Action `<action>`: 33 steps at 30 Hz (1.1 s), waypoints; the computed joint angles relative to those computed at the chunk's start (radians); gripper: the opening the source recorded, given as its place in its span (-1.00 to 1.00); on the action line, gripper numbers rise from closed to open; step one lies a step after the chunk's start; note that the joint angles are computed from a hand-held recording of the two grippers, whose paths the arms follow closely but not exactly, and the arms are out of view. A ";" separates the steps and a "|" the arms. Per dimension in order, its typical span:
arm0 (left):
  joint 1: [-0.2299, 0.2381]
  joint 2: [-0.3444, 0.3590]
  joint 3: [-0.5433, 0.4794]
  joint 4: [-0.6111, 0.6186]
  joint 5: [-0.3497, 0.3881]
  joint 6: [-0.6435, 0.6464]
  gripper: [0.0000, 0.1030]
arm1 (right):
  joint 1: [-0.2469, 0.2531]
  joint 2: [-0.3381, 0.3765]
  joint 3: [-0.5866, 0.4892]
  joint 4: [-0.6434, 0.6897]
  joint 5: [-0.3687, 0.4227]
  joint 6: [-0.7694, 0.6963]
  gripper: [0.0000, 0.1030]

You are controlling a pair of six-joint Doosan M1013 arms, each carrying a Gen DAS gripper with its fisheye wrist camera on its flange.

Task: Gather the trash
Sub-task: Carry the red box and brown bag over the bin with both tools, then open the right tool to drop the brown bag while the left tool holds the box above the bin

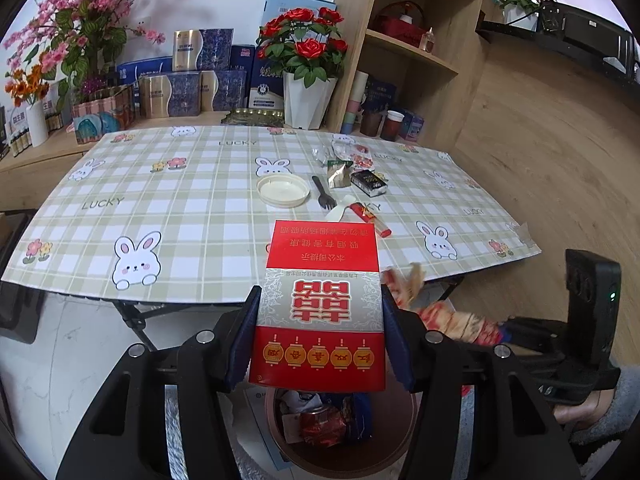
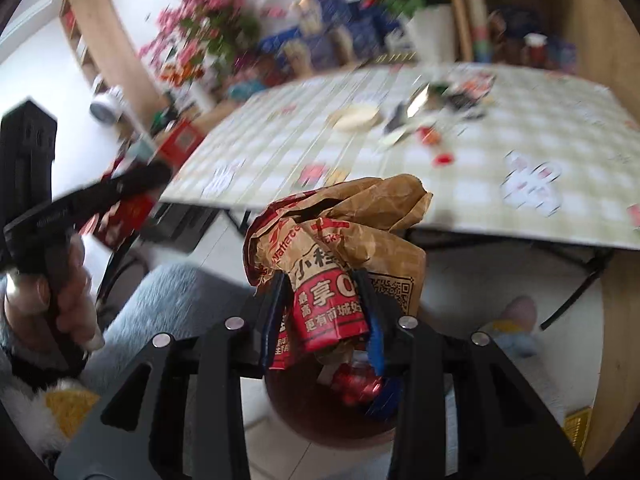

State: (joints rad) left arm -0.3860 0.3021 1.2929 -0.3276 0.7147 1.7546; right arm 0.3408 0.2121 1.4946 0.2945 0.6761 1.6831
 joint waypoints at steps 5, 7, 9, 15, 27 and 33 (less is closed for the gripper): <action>0.003 -0.002 0.012 -0.002 0.003 -0.008 0.07 | 0.007 0.040 -0.025 0.078 0.107 -0.048 -0.27; 0.004 0.000 0.011 -0.004 0.004 -0.009 0.07 | 0.012 0.054 -0.037 0.067 0.141 -0.038 -0.27; 0.004 0.000 0.013 -0.006 0.006 -0.007 0.07 | 0.014 0.065 -0.044 0.047 0.159 -0.017 -0.27; 0.002 0.007 0.009 -0.001 0.019 -0.009 0.06 | 0.010 0.088 -0.056 0.033 0.197 0.037 -0.21; -0.001 0.015 0.004 -0.001 0.037 -0.008 0.06 | 0.004 0.026 0.006 -0.090 -0.018 0.159 0.10; -0.006 0.018 0.008 -0.002 0.050 0.002 0.06 | 0.042 -0.007 0.048 -0.512 -0.120 0.447 0.73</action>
State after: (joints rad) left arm -0.3919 0.3198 1.3004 -0.3296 0.7647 1.7570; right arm 0.3824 0.2049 1.5424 -0.2177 0.5561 2.1305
